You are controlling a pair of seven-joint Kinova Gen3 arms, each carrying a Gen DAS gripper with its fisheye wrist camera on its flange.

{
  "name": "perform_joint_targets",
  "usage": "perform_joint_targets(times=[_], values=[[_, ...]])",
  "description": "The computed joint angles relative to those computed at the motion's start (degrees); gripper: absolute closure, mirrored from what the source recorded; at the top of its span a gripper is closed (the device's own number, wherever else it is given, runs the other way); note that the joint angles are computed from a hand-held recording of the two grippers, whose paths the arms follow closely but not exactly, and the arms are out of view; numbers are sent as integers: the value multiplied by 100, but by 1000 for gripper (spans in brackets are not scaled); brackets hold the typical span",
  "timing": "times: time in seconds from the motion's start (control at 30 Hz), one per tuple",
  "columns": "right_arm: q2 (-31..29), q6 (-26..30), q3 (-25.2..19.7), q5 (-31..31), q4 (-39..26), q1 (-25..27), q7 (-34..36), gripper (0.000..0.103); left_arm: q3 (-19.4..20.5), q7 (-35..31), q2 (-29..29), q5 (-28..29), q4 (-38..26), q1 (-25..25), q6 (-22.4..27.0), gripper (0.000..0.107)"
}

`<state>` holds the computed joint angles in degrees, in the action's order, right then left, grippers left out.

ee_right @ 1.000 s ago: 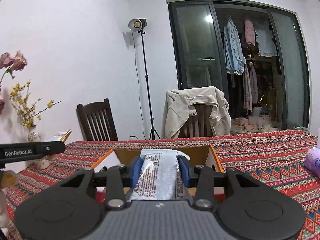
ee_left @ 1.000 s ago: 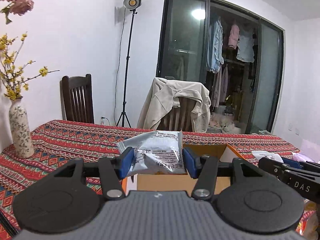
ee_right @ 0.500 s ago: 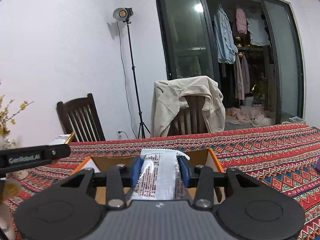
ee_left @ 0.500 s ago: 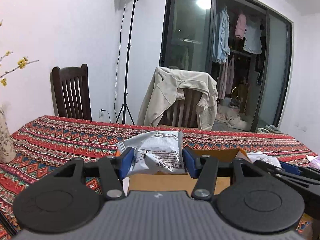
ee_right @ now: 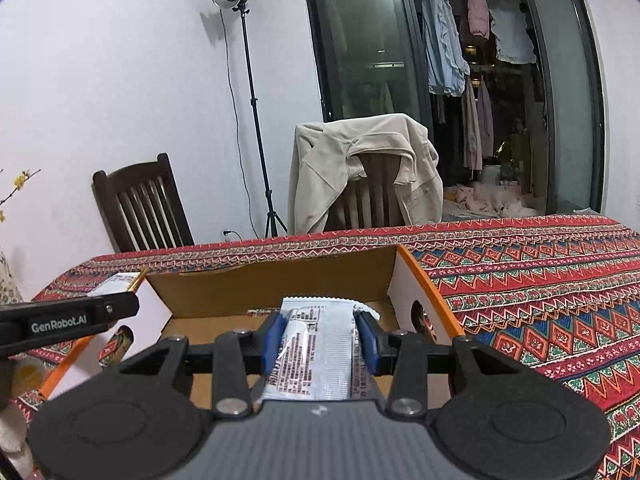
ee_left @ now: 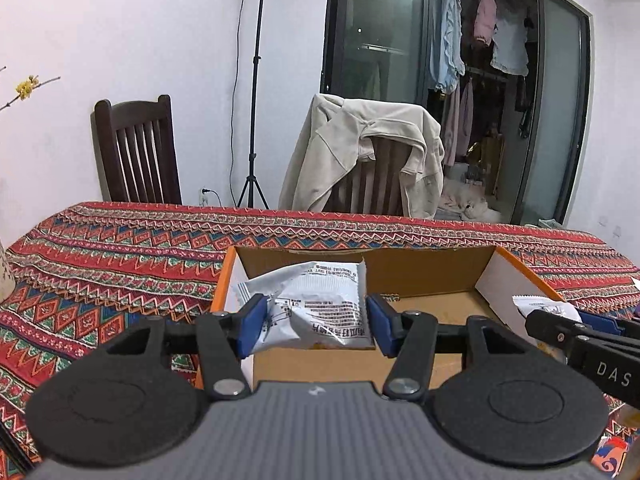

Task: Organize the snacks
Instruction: 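Carry both white packets into the box and open both tools, then withdraw both tools from the box back toward the snack pile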

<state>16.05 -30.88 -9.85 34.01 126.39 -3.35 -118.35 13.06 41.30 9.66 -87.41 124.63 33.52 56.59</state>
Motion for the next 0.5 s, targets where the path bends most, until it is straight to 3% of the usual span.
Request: perform_joint_targets(times=[0.03,0.07,0.1,0.13,0.2,0.23,0.5], values=[[-18,18,4,-5,24,-10,16,58,0,97,-11,-36,39,9,17,44],[-15,2,22,-31,52,-21,64,54,5,150,-35,-63,67,10,16,34],[-14,12,13,12,54,1,44,43,14,219,-47,-75,95,17,44,18],[-20,30,-7,73,52,34,-13,35,31,324,-26,-78,110,50,152,10],[-6,-65,-26,175,84,110,-113,5,19,512,44,-116,135,163,401,4],[-27,-71,-38,255,95,145,-185,1,59,476,32,-95,122,122,404,4],[-124,-287,83,109,282,69,-30,0,75,455,27,31,75,120,404,4]])
